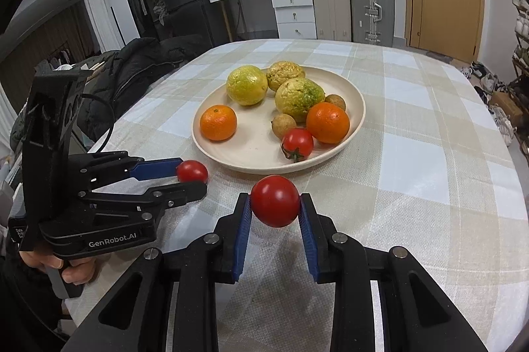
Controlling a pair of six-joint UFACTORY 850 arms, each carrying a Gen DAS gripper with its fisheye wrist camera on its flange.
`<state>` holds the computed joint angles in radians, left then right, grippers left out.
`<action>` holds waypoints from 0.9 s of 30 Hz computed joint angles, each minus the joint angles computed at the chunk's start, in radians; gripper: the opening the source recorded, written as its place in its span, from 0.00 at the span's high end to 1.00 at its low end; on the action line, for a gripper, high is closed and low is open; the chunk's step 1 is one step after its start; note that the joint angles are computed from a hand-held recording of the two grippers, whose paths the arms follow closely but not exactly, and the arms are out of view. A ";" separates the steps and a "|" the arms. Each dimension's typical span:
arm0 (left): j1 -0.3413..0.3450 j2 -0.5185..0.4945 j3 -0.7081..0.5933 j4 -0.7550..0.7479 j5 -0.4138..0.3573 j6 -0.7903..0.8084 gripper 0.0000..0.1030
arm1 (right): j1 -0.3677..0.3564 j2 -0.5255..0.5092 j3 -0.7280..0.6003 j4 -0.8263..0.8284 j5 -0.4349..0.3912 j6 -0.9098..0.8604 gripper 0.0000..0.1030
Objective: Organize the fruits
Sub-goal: 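Close the left tool on the second red tomato while the right tool holds its tomato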
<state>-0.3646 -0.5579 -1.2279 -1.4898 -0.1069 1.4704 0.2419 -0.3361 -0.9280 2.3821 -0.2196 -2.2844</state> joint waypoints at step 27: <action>-0.006 0.027 0.036 -0.155 -0.013 0.216 0.77 | 0.003 0.028 0.017 0.113 -0.010 -0.115 0.71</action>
<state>-0.3703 -0.5309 -1.1920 -1.6449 -0.1197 1.6869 0.2453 -0.3081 -0.9112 2.4953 -0.2294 -2.3990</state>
